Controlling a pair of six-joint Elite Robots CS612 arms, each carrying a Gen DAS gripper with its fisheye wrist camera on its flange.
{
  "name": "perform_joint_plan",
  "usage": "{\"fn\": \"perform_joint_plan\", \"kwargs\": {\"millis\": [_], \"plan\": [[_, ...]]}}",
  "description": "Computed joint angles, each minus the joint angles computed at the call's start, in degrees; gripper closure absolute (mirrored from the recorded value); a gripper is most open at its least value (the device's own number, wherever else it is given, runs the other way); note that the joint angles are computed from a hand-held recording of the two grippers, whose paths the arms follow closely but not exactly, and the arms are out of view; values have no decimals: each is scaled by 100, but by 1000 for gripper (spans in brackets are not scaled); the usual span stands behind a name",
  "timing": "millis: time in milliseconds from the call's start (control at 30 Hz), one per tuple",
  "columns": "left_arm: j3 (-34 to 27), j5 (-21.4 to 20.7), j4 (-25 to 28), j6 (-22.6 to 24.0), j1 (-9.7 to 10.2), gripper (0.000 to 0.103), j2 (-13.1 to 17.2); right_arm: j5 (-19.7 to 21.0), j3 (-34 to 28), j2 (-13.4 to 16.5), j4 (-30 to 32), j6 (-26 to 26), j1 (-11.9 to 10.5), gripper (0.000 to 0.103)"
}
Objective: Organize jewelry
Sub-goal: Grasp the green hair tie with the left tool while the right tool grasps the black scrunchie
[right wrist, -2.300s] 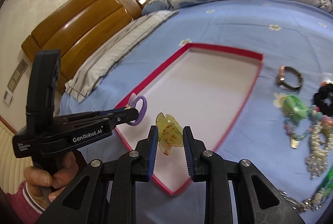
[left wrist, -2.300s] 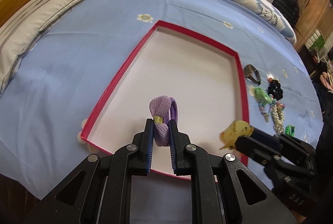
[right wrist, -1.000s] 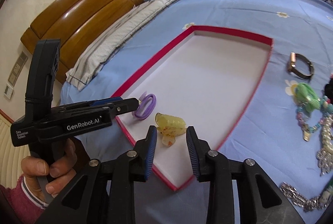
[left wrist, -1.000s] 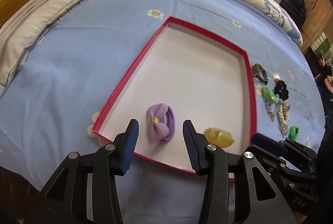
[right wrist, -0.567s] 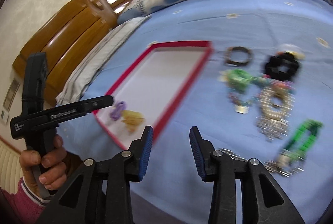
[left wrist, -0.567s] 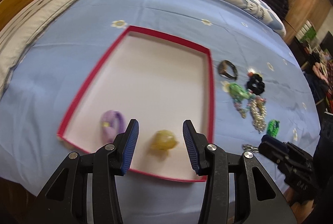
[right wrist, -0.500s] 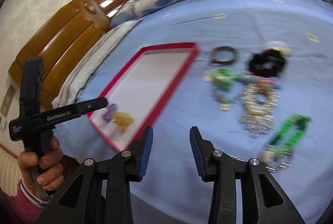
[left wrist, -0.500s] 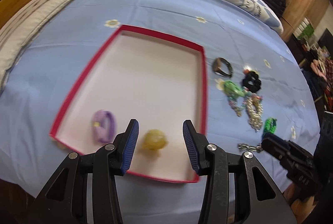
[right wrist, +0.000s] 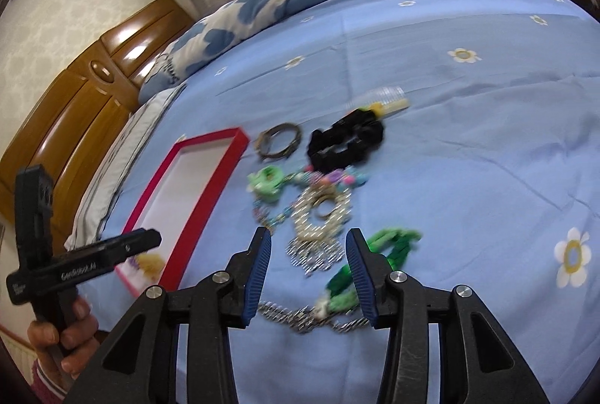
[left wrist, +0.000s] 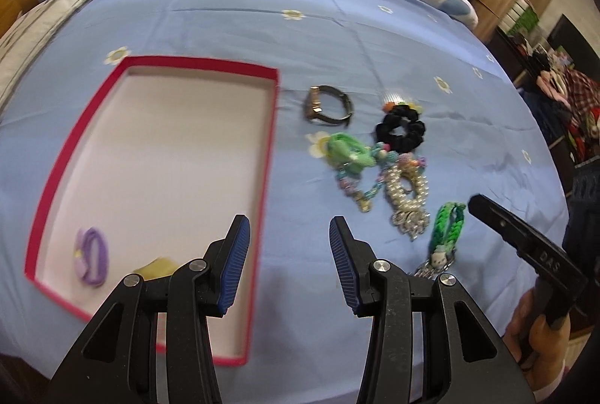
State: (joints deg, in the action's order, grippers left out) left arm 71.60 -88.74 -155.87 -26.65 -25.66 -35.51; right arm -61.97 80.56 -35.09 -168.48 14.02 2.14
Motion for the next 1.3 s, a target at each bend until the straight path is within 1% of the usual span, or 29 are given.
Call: {"fn": "perform_joint_plan", "kwargs": {"millis": [133,333,467,500,667,767,800,833,867,900,933,1000,1100,1167,1300], "plan": [[-398,-212,271,40,2,60,203,-64,-284,152,159,101,-41,59],[-1060,-349,713,73,2,60,554,-97,-683,373,369,202,-73,59],[-1528,-396,1038,122,19,60,811,-114,-1050,576,637,218,-77,59],[-1683,-415,1152,125,24,60,899,-110,-1205,666,750,248,-75,59],[-2218,-606,1570,127,71,60,1215,-125,-1678,943,1153,295,-51,59],[-2453,-784,1677,86,109,60,1360,-110,-1903,1085,1358,283,-37,59],[-2514,-783,1699,93,112,63,1394,-100,-1954,1118,1420,282,-35,60],[-2536,-771,1699,110,112,71,1407,-115,-2005,1152,1480,281,-31,65],[-2555,-773,1689,135,109,78,1422,-117,-2035,1176,1506,274,-30,76],[-2567,-801,1685,165,112,89,1429,-152,-2056,1199,1534,252,-23,83],[-2555,-820,1665,192,113,91,1424,-146,-2043,1197,1523,256,-24,90],[-2454,-788,1530,217,111,95,1373,-136,-1931,1159,1327,339,-40,92],[-2265,-846,1310,191,134,95,1270,-121,-1723,1048,1025,438,-82,94],[-2083,-903,1115,124,153,96,1167,-64,-1623,990,843,518,-112,94],[-1543,-950,584,0,191,96,864,80,-1349,803,459,624,-153,94]]}}
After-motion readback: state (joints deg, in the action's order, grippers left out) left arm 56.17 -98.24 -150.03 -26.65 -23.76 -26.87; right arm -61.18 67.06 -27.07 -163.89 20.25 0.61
